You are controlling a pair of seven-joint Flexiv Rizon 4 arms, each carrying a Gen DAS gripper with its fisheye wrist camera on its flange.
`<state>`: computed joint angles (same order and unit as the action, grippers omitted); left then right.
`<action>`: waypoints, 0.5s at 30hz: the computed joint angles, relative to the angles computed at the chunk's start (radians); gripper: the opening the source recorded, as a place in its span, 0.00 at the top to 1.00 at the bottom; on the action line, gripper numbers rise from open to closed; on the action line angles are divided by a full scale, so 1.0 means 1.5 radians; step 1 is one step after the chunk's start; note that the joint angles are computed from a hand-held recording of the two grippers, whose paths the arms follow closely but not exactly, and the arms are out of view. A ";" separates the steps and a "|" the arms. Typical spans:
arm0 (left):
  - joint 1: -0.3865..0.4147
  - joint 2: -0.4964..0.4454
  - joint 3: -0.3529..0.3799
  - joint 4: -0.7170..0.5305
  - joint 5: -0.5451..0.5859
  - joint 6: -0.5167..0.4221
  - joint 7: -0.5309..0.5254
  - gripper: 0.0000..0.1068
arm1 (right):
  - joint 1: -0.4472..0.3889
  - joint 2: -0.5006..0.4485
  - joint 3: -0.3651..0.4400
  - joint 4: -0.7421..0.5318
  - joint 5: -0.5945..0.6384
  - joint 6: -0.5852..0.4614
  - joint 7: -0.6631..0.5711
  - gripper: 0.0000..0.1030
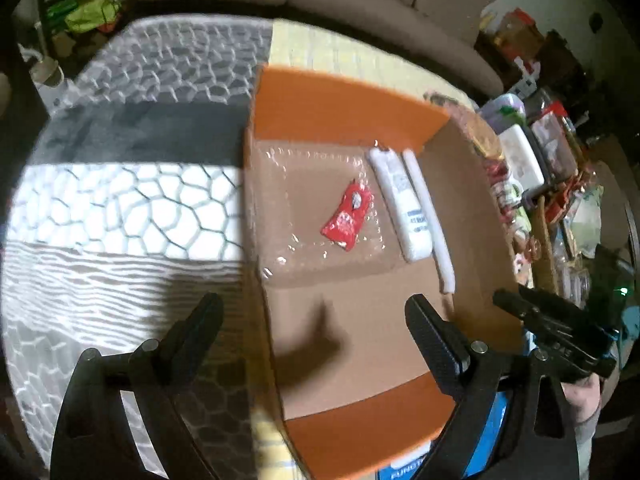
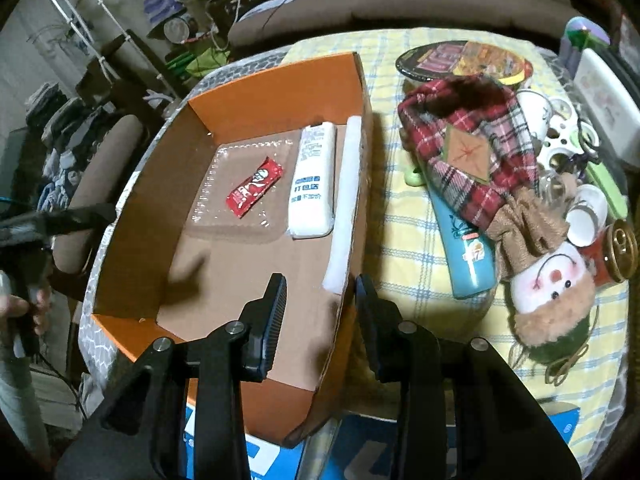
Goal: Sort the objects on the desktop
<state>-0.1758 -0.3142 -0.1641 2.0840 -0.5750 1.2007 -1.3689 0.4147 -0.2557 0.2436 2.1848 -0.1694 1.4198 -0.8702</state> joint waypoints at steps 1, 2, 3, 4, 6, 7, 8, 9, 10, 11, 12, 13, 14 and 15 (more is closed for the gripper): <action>0.014 -0.007 -0.027 0.006 -0.050 0.002 0.040 0.12 | 0.006 -0.001 -0.009 0.004 -0.009 0.006 0.008 0.71; 0.015 -0.016 -0.031 0.000 -0.058 -0.002 0.048 0.11 | 0.012 -0.002 -0.018 0.006 -0.019 0.008 0.017 0.74; 0.000 -0.029 -0.014 -0.016 -0.024 0.000 0.027 0.11 | 0.012 -0.004 -0.020 0.008 -0.022 0.011 0.021 0.76; -0.010 -0.033 0.000 -0.027 0.006 -0.004 0.008 0.11 | 0.009 -0.007 -0.019 0.006 -0.021 0.012 0.021 0.77; -0.018 -0.045 0.011 -0.049 0.041 -0.008 -0.014 0.11 | 0.011 -0.010 -0.026 0.003 -0.030 0.012 0.025 0.78; -0.012 -0.049 0.005 -0.058 0.038 -0.007 -0.012 0.11 | 0.017 -0.010 -0.035 0.002 -0.042 0.010 0.032 0.78; -0.009 -0.053 0.003 -0.066 0.041 -0.011 -0.013 0.11 | 0.027 -0.010 -0.050 0.001 -0.064 0.005 0.045 0.77; -0.008 -0.058 0.005 -0.078 0.048 -0.017 -0.018 0.11 | 0.030 -0.012 -0.058 -0.001 -0.077 0.001 0.052 0.77; -0.010 -0.066 0.009 -0.095 0.060 -0.024 -0.028 0.11 | 0.029 -0.015 -0.060 -0.004 -0.084 0.001 0.056 0.77; -0.013 -0.072 0.016 -0.109 0.074 -0.033 -0.039 0.11 | 0.025 -0.019 -0.058 -0.011 -0.085 -0.004 0.056 0.77; -0.014 -0.078 0.020 -0.122 0.085 -0.042 -0.049 0.11 | 0.020 -0.022 -0.054 -0.017 -0.083 -0.007 0.055 0.77; -0.015 -0.083 0.023 -0.135 0.095 -0.052 -0.058 0.11 | 0.021 -0.024 -0.058 -0.020 -0.088 -0.008 0.060 0.77; -0.015 -0.089 0.024 -0.144 0.102 -0.057 -0.064 0.11 | 0.020 -0.026 -0.060 -0.025 -0.092 -0.012 0.062 0.77; -0.015 -0.092 0.025 -0.150 0.107 -0.063 -0.071 0.11 | 0.015 -0.028 -0.056 -0.027 -0.090 -0.015 0.060 0.77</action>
<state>-0.1980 -0.4527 -0.1264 1.8593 -0.4139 1.1059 -1.4747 0.4377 -0.2974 0.1595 2.1442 -0.3041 1.3976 -0.7809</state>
